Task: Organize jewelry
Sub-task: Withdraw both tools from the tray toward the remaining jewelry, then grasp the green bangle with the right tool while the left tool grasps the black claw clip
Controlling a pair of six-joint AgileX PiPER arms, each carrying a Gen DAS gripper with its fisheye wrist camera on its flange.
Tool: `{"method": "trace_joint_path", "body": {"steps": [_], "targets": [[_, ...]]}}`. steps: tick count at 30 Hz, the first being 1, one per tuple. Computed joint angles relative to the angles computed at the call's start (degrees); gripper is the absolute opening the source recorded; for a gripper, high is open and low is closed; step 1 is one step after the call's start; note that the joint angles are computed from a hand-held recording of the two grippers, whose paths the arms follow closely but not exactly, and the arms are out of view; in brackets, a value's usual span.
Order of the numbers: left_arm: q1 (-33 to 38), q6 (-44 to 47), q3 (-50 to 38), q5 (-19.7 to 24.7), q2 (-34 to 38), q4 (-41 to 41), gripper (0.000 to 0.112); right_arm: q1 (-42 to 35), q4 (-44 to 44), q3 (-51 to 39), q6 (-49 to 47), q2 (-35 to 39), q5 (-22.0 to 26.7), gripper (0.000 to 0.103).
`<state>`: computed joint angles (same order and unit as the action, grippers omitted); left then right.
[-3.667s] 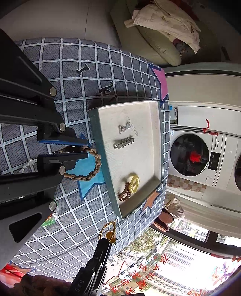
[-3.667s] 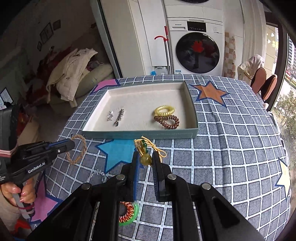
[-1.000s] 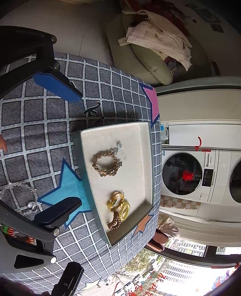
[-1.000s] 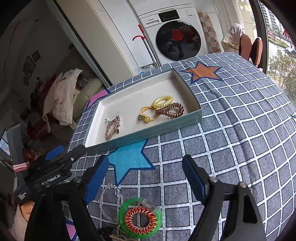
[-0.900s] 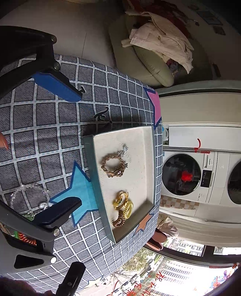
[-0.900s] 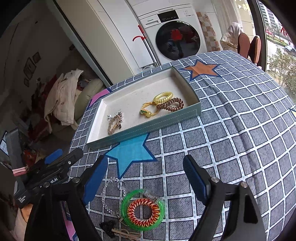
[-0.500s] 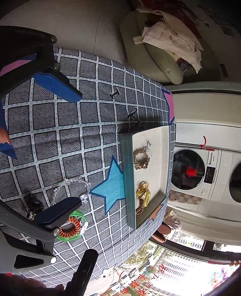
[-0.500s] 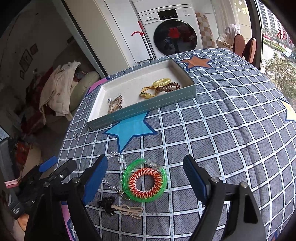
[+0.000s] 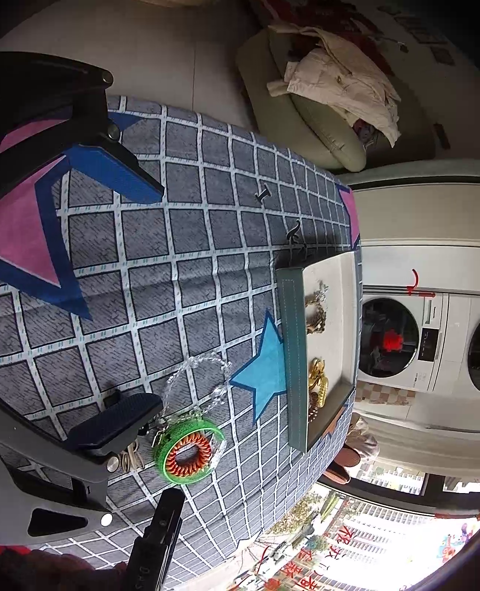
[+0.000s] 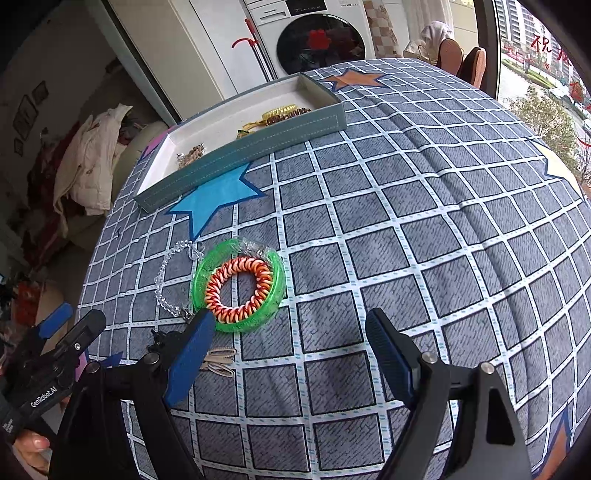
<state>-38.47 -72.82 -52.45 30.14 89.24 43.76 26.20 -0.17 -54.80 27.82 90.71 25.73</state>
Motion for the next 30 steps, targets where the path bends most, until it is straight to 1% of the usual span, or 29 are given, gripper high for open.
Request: {"method": "trace_joint_path", "body": {"steps": [2,7,12,16,18,20,21,23,26,29,30], "targets": [[-0.6,-0.2,0.3,-0.6,0.0,-0.4,0.103,0.1,-1.2,0.4,0.9,-0.2,-0.3,0.086],[-3.5,0.4,-1.2,0.4,1.7,-0.4,0.103,-0.5,-1.4,0.3,1.1,-0.4,-0.4,0.086],[-5.2,1.4,-3.1,1.1,3.7,-1.5,0.103,-1.7,-0.1,-1.1,-0.2,0.4,0.4,0.086],[-5.9,1.6,-3.5,1.3,4.7,-2.1,0.103,-1.9,-0.8,-2.0,0.1,1.0,0.7,0.085],[-5.9,2.1,-3.6,1.2,5.0,-2.6,0.103,-1.8,-0.2,-2.3,-1.1,1.5,0.8,0.081],[-6.1,2.3,-3.7,1.4,5.4,-2.7,0.103,-1.5,-0.7,-2.9,-1.1,2.3,1.1,0.073],[-6.3,2.6,-4.0,1.5,5.7,-3.1,0.103,-1.7,-0.1,-3.1,-1.7,2.7,1.1,0.071],[-6.4,2.8,-4.1,1.5,6.2,-3.4,0.103,-1.9,1.0,-3.5,-2.8,3.4,1.1,0.061],[-6.9,2.5,-4.8,1.8,7.0,-2.9,0.103,-1.6,0.1,-4.0,-2.5,4.1,1.1,0.052],[-7.4,1.8,-5.6,2.5,7.9,-2.2,0.103,-1.6,-0.1,-4.4,-2.9,4.4,1.2,0.046],[-7.4,1.8,-5.8,2.6,8.2,-2.1,0.103,-1.6,-0.5,-4.5,-2.7,4.4,1.3,0.046]]}}
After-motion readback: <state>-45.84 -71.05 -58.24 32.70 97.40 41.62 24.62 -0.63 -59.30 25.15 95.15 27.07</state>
